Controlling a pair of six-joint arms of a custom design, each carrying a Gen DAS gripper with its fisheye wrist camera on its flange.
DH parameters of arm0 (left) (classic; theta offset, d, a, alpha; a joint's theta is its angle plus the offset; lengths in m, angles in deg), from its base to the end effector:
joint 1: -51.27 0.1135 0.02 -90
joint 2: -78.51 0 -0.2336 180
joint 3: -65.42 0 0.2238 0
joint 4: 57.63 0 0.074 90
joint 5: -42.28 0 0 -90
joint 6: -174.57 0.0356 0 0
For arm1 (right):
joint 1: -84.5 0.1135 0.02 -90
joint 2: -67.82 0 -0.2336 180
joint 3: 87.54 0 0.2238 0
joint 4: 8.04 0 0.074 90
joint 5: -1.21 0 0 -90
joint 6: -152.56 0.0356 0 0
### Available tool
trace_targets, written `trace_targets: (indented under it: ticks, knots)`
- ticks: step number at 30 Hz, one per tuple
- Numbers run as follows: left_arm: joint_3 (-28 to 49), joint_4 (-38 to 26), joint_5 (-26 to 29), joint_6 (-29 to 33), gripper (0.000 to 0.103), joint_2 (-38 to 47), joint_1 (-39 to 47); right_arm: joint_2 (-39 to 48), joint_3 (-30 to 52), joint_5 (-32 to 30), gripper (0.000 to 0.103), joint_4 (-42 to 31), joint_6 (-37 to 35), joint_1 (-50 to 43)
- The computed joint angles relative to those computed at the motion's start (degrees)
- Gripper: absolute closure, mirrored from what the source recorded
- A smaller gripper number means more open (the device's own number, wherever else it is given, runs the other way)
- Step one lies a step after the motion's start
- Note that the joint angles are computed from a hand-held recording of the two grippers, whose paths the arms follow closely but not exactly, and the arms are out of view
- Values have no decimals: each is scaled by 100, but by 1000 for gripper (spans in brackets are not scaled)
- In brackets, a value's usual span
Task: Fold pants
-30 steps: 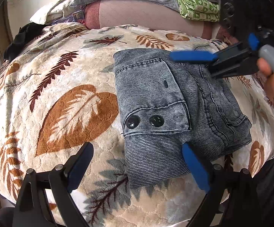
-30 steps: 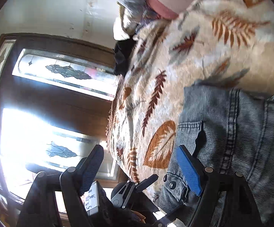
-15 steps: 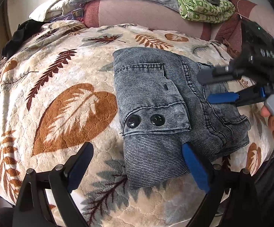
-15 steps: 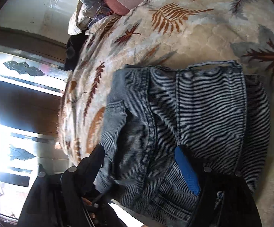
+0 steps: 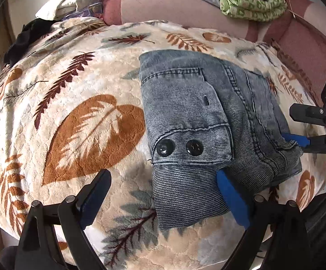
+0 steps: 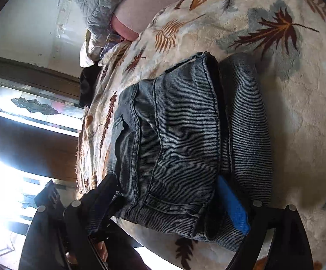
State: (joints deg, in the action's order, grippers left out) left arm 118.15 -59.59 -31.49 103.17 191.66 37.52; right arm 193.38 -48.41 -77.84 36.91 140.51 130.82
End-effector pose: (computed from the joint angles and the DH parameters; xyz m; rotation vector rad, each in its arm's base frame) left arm 0.2623 -0.0744 0.0378 0.8207 2.4988 -0.3471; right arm 0.1785 0.1772 0.0080 0.7689 2.3266 0.8657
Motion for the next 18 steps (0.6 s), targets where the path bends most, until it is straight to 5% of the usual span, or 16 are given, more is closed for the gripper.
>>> trace_targets:
  ticks: [3, 7, 9, 13, 18]
  knots:
    - [57, -206, 15, -29, 7, -82, 22, -487, -259, 591, 11, 45, -178, 390]
    - [111, -367, 85, -76, 7, -142, 56, 279, -92, -248, 8, 267, -234, 248]
    - [43, -397, 47, -87, 8, -312, 56, 293, -482, 65, 8, 825, -156, 427]
    - [56, -627, 93, -24, 8, -673, 105, -856, -1072, 702, 8, 454, -264, 646]
    - [523, -1048, 226, -95, 8, -623, 261, -1402, -1681, 512, 8, 165, -167, 241]
